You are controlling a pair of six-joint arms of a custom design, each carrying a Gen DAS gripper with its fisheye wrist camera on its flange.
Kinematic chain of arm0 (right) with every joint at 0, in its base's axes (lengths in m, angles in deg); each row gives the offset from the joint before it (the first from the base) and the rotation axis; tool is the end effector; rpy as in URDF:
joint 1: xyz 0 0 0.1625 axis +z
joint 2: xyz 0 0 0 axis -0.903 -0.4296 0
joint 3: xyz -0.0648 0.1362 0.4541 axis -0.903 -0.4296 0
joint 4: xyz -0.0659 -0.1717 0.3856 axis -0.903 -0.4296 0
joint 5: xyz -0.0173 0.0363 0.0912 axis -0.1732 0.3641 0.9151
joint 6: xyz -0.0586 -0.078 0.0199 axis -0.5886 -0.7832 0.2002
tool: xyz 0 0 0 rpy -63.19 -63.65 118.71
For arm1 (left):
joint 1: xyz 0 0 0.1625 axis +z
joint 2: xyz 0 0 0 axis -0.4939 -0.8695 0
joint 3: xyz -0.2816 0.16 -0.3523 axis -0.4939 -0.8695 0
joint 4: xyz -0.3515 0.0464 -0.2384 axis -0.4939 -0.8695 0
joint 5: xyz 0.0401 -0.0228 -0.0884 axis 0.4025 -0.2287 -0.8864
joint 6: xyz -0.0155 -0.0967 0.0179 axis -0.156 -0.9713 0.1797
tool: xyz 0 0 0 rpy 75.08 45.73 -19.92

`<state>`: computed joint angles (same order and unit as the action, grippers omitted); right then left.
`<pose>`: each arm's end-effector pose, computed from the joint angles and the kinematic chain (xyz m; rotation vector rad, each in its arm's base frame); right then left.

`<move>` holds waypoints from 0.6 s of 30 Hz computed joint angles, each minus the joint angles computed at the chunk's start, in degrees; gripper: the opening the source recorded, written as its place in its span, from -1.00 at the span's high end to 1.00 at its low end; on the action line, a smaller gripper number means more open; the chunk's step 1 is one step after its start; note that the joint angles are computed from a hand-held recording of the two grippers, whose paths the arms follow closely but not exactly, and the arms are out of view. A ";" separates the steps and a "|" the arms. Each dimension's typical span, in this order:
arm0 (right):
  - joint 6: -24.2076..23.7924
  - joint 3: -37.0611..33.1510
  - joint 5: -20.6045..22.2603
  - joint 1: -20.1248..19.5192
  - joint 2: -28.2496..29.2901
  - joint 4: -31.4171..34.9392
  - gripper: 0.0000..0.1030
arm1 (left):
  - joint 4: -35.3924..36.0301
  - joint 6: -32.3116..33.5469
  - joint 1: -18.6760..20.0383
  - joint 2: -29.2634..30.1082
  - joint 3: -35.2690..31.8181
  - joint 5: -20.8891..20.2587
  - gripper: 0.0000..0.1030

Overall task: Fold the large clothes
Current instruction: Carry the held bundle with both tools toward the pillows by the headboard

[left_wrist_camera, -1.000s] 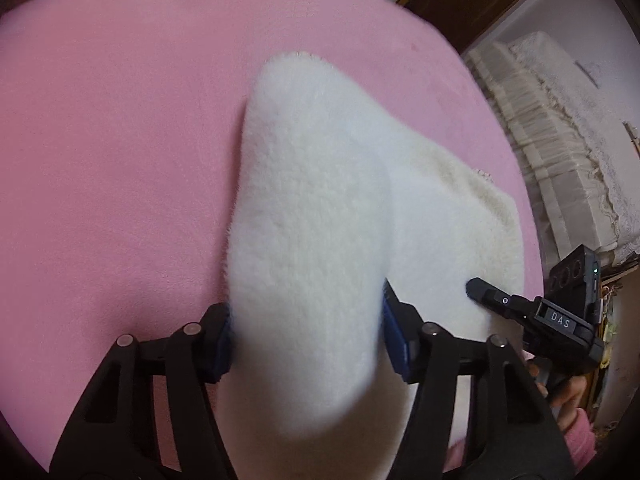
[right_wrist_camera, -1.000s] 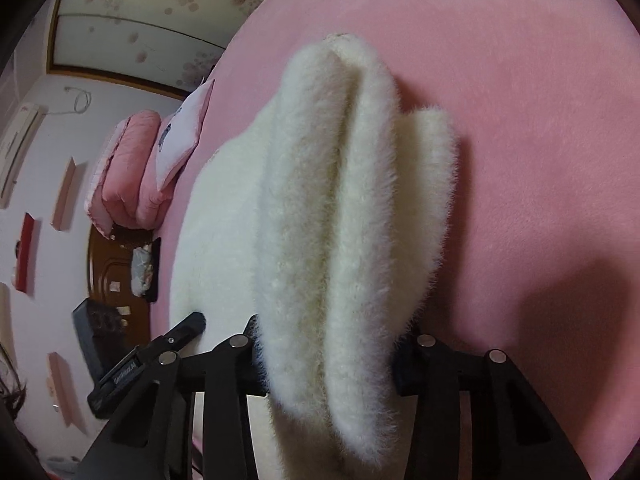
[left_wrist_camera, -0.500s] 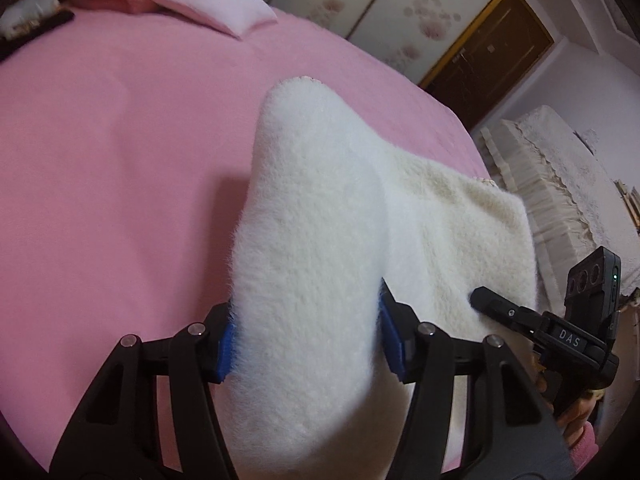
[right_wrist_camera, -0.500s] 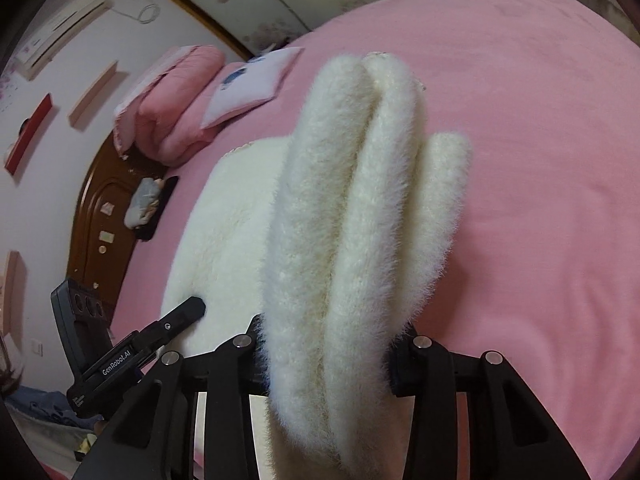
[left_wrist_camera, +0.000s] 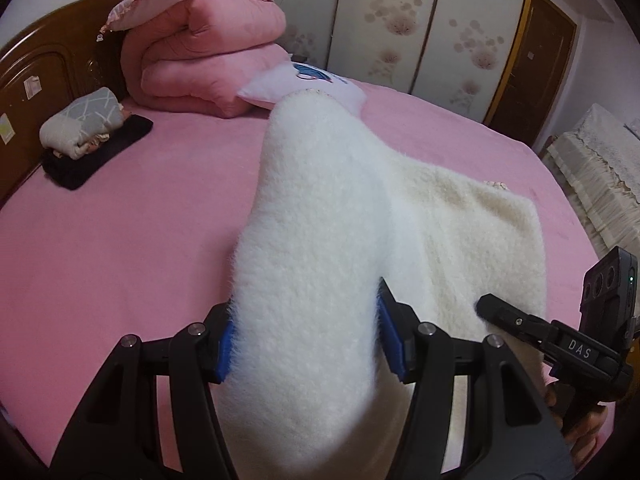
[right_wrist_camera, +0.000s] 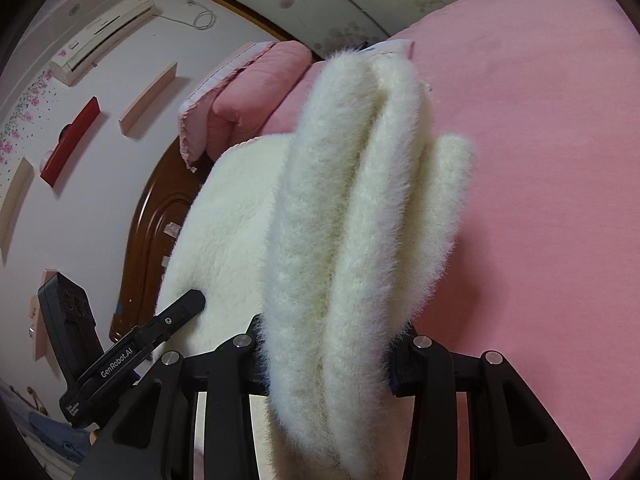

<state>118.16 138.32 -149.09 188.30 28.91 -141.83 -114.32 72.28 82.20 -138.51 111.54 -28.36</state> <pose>0.4550 -0.5289 0.1385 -0.2085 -2.8195 1.2784 -0.1569 -0.5273 0.5466 0.6284 2.4468 -0.7861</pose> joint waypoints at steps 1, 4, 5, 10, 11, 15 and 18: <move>-0.67 -2.94 0.65 -0.57 2.83 -0.73 0.26 | -0.92 2.32 2.10 0.89 -1.09 -0.97 -0.08; -0.16 -9.87 0.36 -2.12 9.47 1.48 0.27 | -3.52 5.78 9.05 7.32 -4.41 -5.05 -0.08; 0.96 -10.85 -0.35 -2.68 10.83 3.42 0.27 | -2.69 6.04 11.18 9.34 -5.13 -5.71 -0.08; 8.09 -18.00 -5.19 -4.23 17.89 17.23 0.17 | -3.32 8.55 17.43 11.97 -4.19 -7.09 -0.20; 7.64 -17.86 -4.82 -4.31 18.96 14.84 0.16 | -5.62 9.05 17.92 11.26 -3.33 -8.31 -0.23; -1.00 -12.39 -5.38 -3.77 18.59 5.89 0.08 | -10.97 11.46 17.33 9.19 0.42 -5.86 -0.37; -4.91 -12.67 -10.16 -2.45 18.40 7.50 -0.23 | -16.27 7.62 12.76 6.74 7.48 1.60 -0.43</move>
<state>113.25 125.65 -159.25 185.85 47.31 -134.34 -130.59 79.90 94.96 -131.77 119.02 -26.76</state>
